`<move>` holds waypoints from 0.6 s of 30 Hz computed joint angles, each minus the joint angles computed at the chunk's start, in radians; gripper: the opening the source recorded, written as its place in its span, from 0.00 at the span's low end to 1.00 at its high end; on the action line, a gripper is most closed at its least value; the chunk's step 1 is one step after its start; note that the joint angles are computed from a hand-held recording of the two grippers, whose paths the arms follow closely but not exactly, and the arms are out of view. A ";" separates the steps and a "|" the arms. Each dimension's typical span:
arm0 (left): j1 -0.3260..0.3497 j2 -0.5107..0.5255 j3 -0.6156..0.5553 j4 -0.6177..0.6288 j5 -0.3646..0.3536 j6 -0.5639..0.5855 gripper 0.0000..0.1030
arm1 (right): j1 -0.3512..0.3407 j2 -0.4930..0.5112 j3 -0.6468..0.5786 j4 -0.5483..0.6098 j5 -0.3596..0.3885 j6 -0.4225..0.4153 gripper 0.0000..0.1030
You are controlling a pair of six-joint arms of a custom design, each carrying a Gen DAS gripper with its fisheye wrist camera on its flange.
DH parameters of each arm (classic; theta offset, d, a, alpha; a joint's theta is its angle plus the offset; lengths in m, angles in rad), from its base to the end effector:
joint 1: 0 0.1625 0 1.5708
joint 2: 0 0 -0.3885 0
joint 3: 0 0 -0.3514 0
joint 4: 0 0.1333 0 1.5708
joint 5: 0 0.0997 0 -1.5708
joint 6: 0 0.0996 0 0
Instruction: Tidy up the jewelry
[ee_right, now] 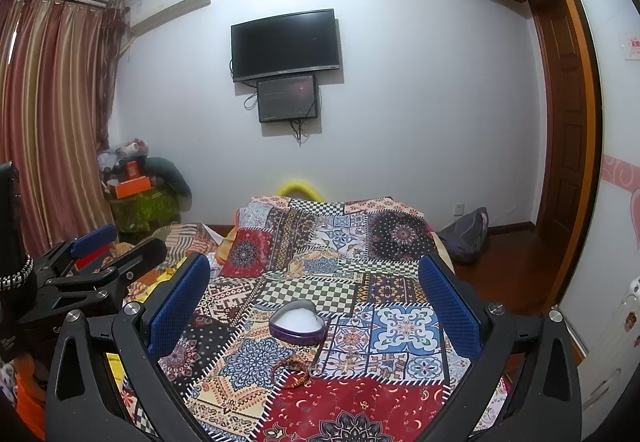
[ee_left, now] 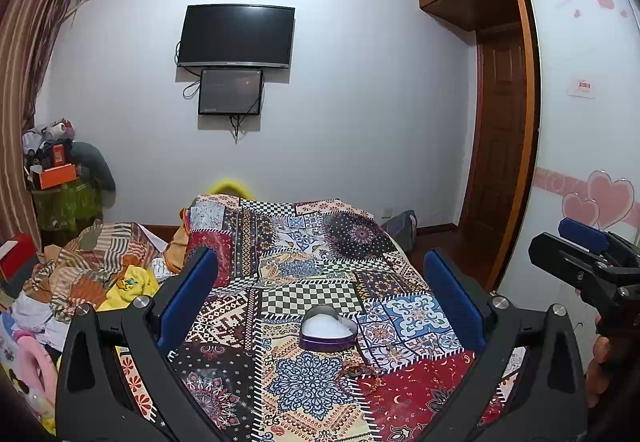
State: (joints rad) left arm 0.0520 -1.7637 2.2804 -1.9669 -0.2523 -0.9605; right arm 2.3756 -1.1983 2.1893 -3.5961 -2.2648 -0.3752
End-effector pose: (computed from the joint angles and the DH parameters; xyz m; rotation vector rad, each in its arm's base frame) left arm -0.3146 -0.2464 0.3335 0.6907 2.0439 -1.5370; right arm 0.3730 -0.2623 0.2769 0.8856 -2.1722 1.4540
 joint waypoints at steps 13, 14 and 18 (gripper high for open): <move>0.006 0.004 0.001 -0.023 -0.002 0.018 1.00 | -0.003 0.000 0.000 0.004 0.004 0.003 1.00; 0.006 0.004 0.000 -0.023 -0.001 0.019 1.00 | -0.004 -0.001 0.000 0.007 0.006 0.004 1.00; 0.012 0.012 0.003 -0.053 -0.003 0.039 1.00 | -0.007 -0.003 0.000 0.009 0.009 0.006 1.00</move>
State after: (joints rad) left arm 0.0638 -1.7514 2.2835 -2.0198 -0.2555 -0.9213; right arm 2.3691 -1.2014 2.1896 -3.5866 -2.2562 -0.3696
